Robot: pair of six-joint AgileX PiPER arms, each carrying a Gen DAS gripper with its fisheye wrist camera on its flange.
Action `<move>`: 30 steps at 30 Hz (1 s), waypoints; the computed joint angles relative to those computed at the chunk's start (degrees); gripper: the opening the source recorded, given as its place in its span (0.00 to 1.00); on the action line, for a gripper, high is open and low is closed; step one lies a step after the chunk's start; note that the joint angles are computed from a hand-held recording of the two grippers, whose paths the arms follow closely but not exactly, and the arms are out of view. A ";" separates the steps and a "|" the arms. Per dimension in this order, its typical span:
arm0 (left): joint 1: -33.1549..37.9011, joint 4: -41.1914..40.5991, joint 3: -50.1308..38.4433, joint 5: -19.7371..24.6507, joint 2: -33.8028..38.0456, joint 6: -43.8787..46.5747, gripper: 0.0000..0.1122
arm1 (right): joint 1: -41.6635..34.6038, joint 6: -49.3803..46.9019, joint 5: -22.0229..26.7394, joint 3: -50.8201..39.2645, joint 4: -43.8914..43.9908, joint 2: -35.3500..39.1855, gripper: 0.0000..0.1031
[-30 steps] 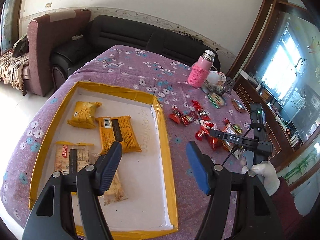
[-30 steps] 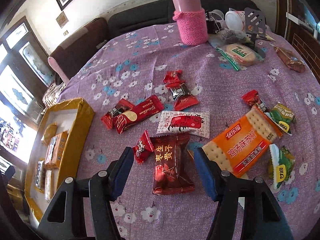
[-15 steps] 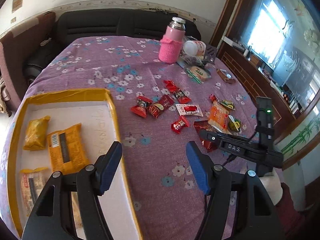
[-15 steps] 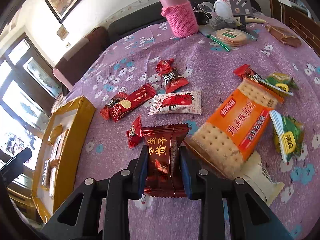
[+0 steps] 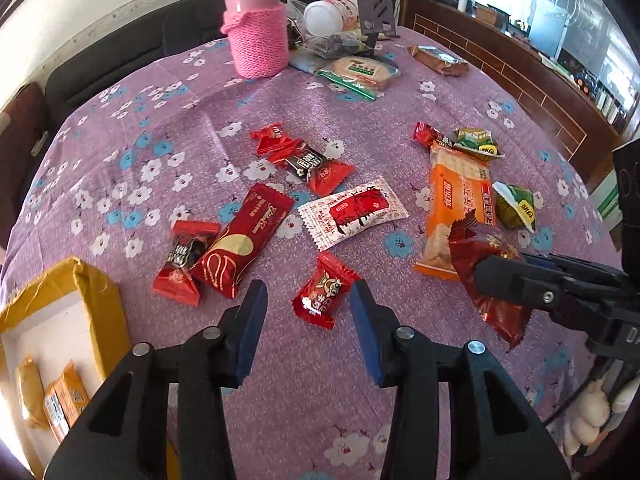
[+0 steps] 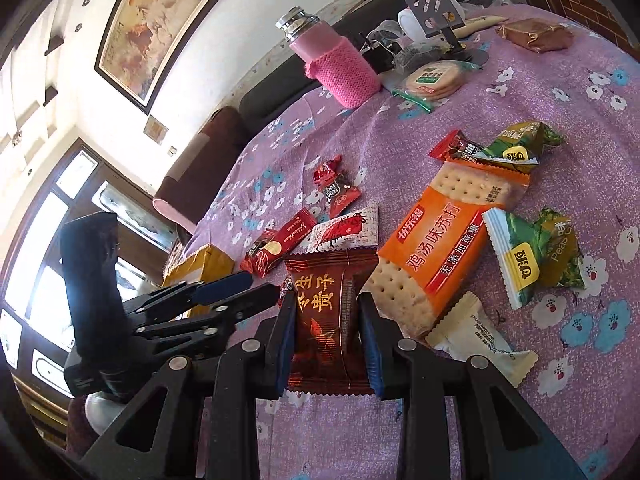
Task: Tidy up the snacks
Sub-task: 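Grasp a red candy with the left tool while the right tool grasps a brown candy, then carry both candies over the tray and lower them inside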
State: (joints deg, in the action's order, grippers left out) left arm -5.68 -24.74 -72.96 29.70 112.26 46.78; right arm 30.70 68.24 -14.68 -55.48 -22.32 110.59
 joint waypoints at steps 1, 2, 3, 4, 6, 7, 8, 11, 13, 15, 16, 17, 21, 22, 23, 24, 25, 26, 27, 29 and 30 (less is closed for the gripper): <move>-0.82 1.65 -0.32 -0.48 0.62 -0.97 0.37 | -0.08 0.28 -0.43 0.21 -0.33 -0.14 0.29; -1.53 3.07 -0.75 -0.73 1.38 -1.80 0.37 | -0.07 0.29 -0.67 0.31 -0.38 -0.28 0.29; -2.09 3.78 -0.88 -0.91 1.90 -2.25 0.37 | -0.13 0.41 -1.00 0.45 -0.54 -0.39 0.29; -2.68 5.22 -1.14 -1.17 2.48 -3.54 0.37 | -0.15 0.53 -1.28 0.58 -0.57 -0.50 0.29; -3.50 6.64 -0.87 -2.52 2.92 -5.17 0.37 | -0.20 0.76 -1.77 0.83 -0.65 -0.64 0.29; -3.62 6.88 -1.34 -1.87 3.18 -5.71 0.37 | -0.20 0.46 -1.93 1.04 -0.31 -0.79 0.29; -3.51 6.61 -1.71 -1.18 3.26 -6.06 0.30 | -0.17 0.06 -2.02 1.20 0.11 -0.91 0.29; -3.23 5.32 -1.23 -1.07 2.79 -5.84 0.17 | 0.00 -0.74 -2.15 1.34 1.08 -1.00 0.29; -2.89 4.11 0.09 -1.86 1.74 -5.30 0.17 | 0.15 -2.44 -1.80 1.33 2.70 -1.05 0.29; -1.84 1.37 2.15 -2.22 -0.38 -3.18 0.17 | 0.28 -3.85 -1.53 1.23 4.17 -0.98 0.29; -1.14 -0.24 3.47 -2.18 -1.92 -1.76 0.17 | 0.37 -4.43 -1.59 1.29 4.73 -0.97 0.29; -0.29 -2.05 4.64 -1.84 -3.42 -0.11 0.17 | 0.51 -5.09 -1.58 1.30 5.29 -0.96 0.29; 4.81 -9.26 11.01 0.50 -11.98 7.18 0.17 | 1.10 -7.17 -1.18 0.80 6.64 -0.73 0.29; 6.67 -10.98 12.65 1.42 -14.34 9.08 0.17 | 1.34 -8.08 -1.06 0.63 7.33 -0.69 0.29; 8.94 -12.72 14.64 2.00 -17.08 11.13 0.17 | 1.70 -9.73 -0.83 0.45 8.69 -0.68 0.29; 11.40 -14.39 16.12 3.15 -19.36 13.06 0.17 | 1.92 -10.80 -0.61 0.23 9.45 -0.61 0.29; 14.30 -16.13 17.43 4.77 -21.52 15.07 0.17 | 2.27 -12.21 -0.43 0.00 10.59 -0.49 0.29; 17.75 -17.87 18.90 6.16 -23.89 17.07 0.17 | 2.60 -13.43 -0.36 -0.23 11.62 -0.30 0.29; 21.21 -19.65 20.14 7.33 -25.72 18.99 0.17 | 3.00 -14.53 -0.18 -0.53 12.44 -0.09 0.29; 29.19 -22.97 20.40 12.28 -26.65 21.47 0.17 | 3.77 -15.65 0.26 -1.36 12.76 0.45 0.29; 33.47 -24.53 19.81 15.27 -25.92 22.43 0.17 | 4.40 -17.93 0.95 -2.13 14.48 0.82 0.29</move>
